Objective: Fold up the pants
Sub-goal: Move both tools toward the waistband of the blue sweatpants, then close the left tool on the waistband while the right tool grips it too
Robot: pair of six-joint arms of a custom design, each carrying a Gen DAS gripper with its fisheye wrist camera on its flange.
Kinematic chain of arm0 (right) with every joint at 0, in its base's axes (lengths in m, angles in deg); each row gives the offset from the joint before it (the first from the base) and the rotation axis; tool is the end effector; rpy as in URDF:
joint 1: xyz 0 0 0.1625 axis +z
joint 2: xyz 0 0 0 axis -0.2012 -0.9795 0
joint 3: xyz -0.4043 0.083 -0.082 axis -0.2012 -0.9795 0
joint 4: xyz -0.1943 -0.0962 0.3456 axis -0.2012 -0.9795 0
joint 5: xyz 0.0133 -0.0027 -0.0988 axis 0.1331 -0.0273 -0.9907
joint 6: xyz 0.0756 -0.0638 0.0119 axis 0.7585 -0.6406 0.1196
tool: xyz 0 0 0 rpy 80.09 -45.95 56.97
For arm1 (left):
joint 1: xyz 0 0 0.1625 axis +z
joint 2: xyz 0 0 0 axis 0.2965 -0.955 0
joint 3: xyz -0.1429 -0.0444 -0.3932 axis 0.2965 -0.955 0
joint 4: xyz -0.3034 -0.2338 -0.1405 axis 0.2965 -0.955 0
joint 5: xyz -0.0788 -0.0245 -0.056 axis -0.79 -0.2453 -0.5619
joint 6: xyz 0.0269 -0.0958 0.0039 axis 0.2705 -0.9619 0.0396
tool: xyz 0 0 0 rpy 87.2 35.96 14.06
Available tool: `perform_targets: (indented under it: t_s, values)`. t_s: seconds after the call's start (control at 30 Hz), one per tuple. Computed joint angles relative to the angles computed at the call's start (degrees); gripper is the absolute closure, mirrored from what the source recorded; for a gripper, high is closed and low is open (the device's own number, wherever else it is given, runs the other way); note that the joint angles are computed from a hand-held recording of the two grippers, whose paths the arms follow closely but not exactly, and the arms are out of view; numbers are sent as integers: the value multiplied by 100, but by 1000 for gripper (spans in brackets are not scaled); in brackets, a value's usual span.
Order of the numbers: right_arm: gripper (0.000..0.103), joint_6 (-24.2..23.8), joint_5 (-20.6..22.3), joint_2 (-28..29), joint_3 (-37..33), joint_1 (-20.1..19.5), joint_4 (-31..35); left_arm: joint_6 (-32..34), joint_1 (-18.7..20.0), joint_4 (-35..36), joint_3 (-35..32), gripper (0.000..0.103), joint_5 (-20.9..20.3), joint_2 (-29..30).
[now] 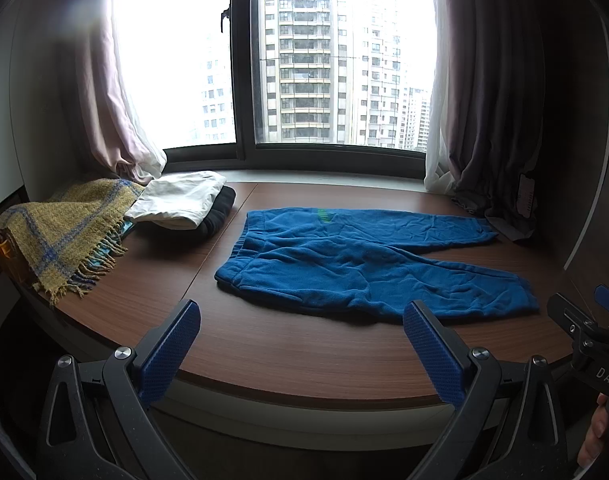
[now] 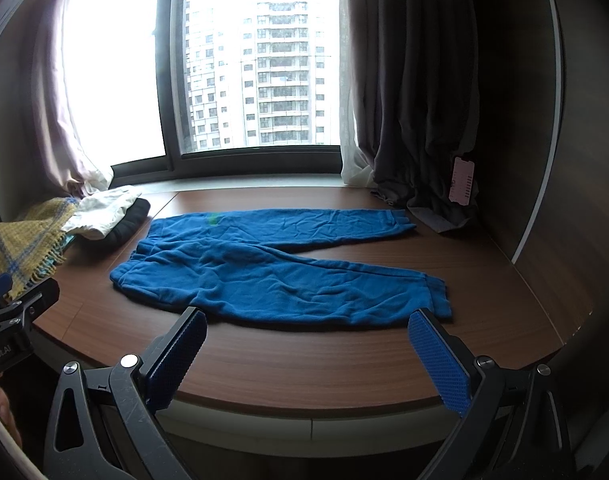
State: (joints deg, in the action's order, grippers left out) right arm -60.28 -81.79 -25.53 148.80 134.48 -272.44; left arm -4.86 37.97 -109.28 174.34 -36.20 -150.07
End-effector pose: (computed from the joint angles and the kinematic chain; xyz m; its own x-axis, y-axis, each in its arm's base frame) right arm 0.4310 -0.5687 -0.0253 -0.6987 0.0352 0.7145 -0.5776 0.5616 -0.5925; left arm -0.0742 -0.4862 0.3449 -0.7012 -0.0757 -0.7090 0.5599 0.5571 -0.6133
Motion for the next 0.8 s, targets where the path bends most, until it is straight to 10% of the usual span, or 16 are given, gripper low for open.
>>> perform_targets:
  t_s: [0.8]
  values:
    - [1, -158, 362, 1001, -1771, -77, 1278, 903, 999, -103, -880, 0, -532, 324]
